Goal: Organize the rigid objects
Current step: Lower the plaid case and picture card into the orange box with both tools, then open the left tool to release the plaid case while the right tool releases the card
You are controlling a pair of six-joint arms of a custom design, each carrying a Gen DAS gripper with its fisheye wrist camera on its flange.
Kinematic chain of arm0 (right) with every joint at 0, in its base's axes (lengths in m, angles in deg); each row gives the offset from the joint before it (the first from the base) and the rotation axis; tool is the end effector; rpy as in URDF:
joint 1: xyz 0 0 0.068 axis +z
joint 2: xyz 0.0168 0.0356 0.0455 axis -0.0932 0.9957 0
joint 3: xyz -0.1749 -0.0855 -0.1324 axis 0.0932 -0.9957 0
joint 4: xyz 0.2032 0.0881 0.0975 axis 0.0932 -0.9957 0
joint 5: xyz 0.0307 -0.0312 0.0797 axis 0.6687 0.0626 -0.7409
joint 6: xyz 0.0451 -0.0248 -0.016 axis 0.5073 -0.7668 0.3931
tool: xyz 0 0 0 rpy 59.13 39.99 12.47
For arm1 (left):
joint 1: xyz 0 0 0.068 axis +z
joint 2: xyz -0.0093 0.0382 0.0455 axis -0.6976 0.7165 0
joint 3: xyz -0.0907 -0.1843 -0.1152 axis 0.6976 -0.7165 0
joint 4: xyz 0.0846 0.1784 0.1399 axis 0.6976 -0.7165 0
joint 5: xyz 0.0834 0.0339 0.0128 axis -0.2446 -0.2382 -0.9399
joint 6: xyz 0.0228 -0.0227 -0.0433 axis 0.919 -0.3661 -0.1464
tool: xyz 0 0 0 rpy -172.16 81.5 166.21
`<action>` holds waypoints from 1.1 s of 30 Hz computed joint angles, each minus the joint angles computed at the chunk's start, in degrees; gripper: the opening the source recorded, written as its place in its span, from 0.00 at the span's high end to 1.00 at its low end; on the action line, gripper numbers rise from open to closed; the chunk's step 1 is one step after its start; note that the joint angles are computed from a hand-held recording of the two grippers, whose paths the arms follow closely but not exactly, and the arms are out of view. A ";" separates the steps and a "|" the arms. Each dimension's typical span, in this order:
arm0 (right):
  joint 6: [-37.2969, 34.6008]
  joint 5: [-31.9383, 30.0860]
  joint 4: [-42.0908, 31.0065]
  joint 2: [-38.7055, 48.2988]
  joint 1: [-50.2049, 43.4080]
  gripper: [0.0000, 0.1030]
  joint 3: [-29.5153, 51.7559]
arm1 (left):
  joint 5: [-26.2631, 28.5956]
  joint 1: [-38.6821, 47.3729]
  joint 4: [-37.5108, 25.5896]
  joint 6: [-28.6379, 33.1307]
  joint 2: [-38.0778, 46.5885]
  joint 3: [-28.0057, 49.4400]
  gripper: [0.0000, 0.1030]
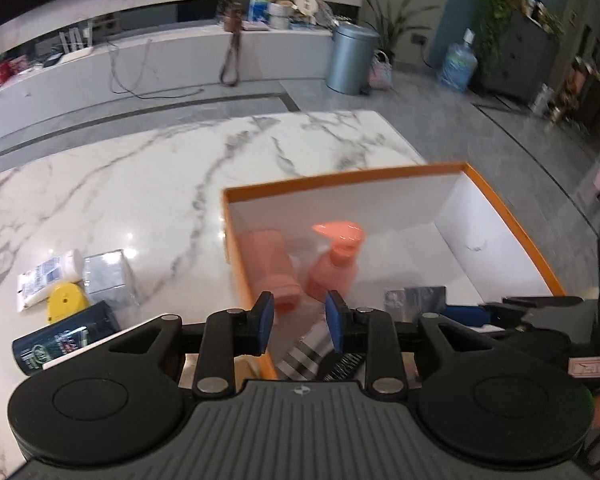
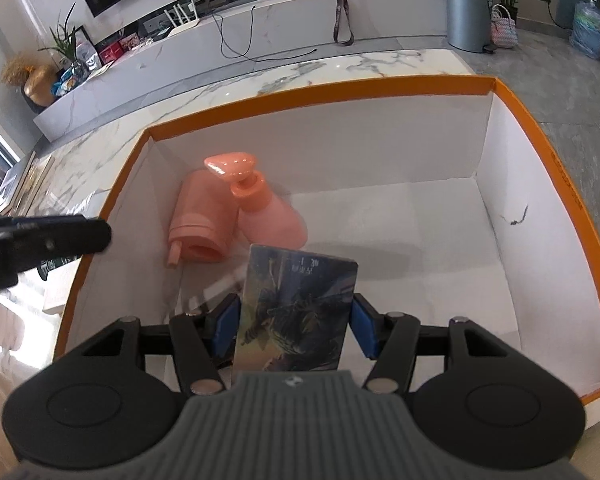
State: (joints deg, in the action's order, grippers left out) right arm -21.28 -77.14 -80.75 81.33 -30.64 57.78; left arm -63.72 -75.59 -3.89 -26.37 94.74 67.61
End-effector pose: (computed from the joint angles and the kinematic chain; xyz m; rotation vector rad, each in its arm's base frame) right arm 0.1357 -0.0489 0.1844 0.1683 2.5407 0.2879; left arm 0.1864 -0.1143 0.2708 0.4812 2.4421 -0.3248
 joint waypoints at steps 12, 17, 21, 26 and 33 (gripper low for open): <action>2.62 13.11 0.10 8.35 12.33 0.42 5.44 | 5.73 6.07 1.45 0.73 0.39 -4.95 0.66; 4.51 17.43 1.13 11.72 12.97 0.43 5.80 | 8.36 7.44 3.05 1.72 -0.21 -7.11 0.66; 5.56 17.14 0.82 13.11 14.33 0.43 5.38 | 9.82 8.01 4.26 1.51 -0.79 -8.62 0.69; 6.71 12.01 -0.12 12.59 14.85 0.43 4.16 | 12.11 9.79 5.22 2.65 -2.65 -10.59 0.71; 5.88 7.78 2.25 3.87 11.64 0.43 -2.07 | 15.57 12.81 9.27 3.05 -7.43 -16.22 0.71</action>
